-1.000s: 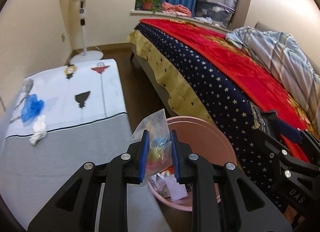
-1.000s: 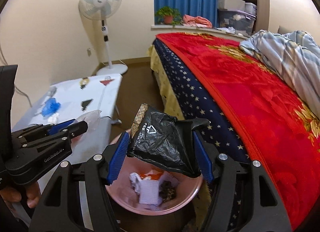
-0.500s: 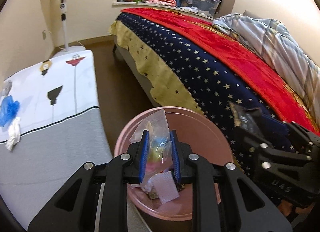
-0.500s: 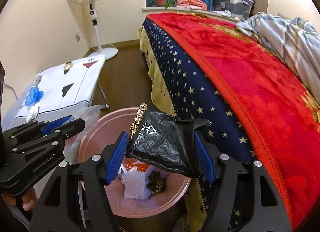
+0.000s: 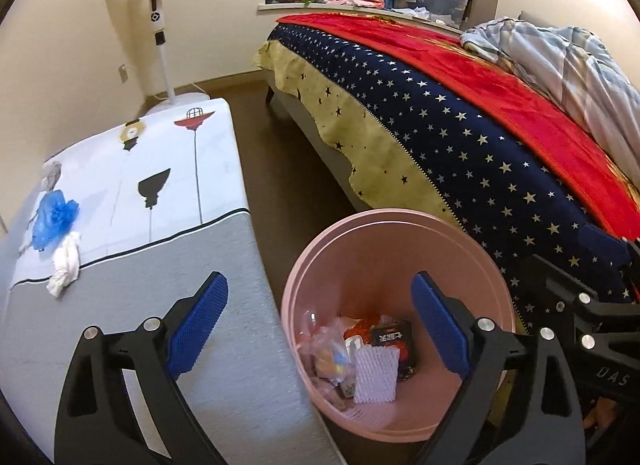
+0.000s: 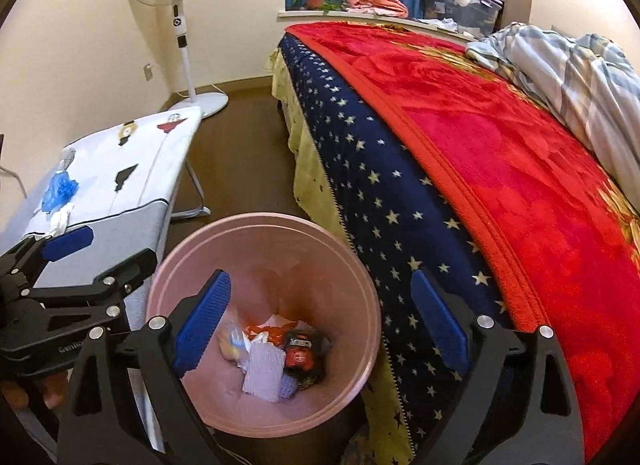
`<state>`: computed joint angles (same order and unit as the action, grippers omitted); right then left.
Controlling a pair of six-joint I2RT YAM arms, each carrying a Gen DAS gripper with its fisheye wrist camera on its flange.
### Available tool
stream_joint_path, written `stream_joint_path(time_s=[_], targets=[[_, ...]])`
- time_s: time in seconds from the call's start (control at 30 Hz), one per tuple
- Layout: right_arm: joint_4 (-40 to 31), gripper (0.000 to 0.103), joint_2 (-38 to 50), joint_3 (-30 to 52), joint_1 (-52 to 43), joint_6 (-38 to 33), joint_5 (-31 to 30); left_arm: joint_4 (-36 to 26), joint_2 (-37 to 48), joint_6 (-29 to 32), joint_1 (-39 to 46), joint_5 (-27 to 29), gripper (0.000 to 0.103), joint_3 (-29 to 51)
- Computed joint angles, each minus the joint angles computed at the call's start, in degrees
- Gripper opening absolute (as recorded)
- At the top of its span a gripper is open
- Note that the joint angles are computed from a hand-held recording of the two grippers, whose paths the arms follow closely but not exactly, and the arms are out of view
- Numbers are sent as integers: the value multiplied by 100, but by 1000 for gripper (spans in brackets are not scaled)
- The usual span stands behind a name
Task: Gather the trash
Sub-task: 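Open both tools to drop the clear bag and black pouch into the wastebasket, then grasp the white tissue on the table with the right tool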
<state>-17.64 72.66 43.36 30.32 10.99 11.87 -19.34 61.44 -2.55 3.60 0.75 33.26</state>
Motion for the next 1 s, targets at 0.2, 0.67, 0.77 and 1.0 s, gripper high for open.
stream_joint_path(time_s=[0.2,0.67,0.77,1.0], targets=[[277,94,-453,-62,613,-113,274,-609,-874,696,979,285,90,128],[743,96,515,781,2792,449,1013,-366,-415,2960,6075,2427,93,1186],[772,96,1150,1268,3015,705,992,43,79,3037,6768,2736,93,1445],[1066,96,3042,2719,3474,972,1202,179,1341,2605,7374,2791,93,2333]])
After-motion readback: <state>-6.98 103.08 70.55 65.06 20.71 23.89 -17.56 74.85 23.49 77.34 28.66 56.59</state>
